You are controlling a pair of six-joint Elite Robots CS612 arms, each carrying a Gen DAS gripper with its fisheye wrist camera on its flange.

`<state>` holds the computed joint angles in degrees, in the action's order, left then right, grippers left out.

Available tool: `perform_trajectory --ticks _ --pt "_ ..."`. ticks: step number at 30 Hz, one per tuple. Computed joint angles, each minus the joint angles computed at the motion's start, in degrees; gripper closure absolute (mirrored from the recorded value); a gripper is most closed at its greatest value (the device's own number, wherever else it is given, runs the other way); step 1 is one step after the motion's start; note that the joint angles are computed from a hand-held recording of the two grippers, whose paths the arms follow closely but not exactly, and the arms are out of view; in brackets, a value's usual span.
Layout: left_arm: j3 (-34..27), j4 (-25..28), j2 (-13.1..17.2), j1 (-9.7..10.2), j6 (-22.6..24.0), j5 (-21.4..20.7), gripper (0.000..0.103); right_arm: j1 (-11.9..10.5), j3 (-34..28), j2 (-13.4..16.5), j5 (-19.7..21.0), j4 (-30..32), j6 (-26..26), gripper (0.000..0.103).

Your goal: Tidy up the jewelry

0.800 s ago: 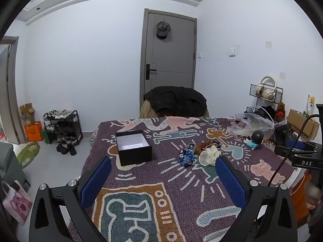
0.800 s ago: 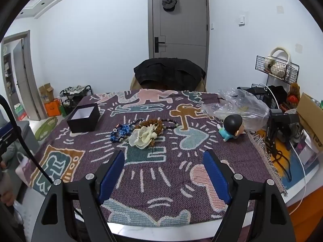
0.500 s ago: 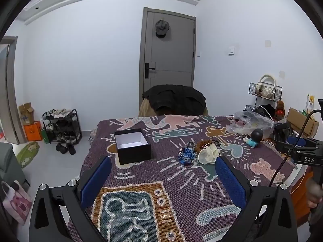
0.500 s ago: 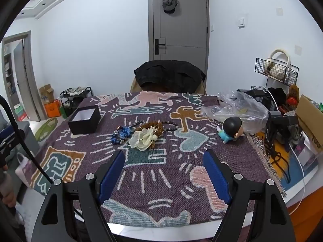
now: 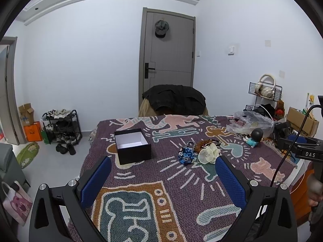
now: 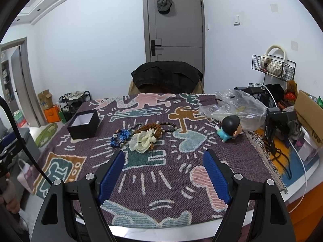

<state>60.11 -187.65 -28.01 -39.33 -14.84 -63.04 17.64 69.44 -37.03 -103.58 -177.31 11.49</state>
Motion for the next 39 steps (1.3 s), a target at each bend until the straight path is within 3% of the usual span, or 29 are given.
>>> perform_trajectory --ticks 39 --pt "0.5 -0.2 -0.4 0.01 -0.2 -0.1 0.0 0.3 -0.8 0.7 -0.2 0.2 -0.1 0.023"
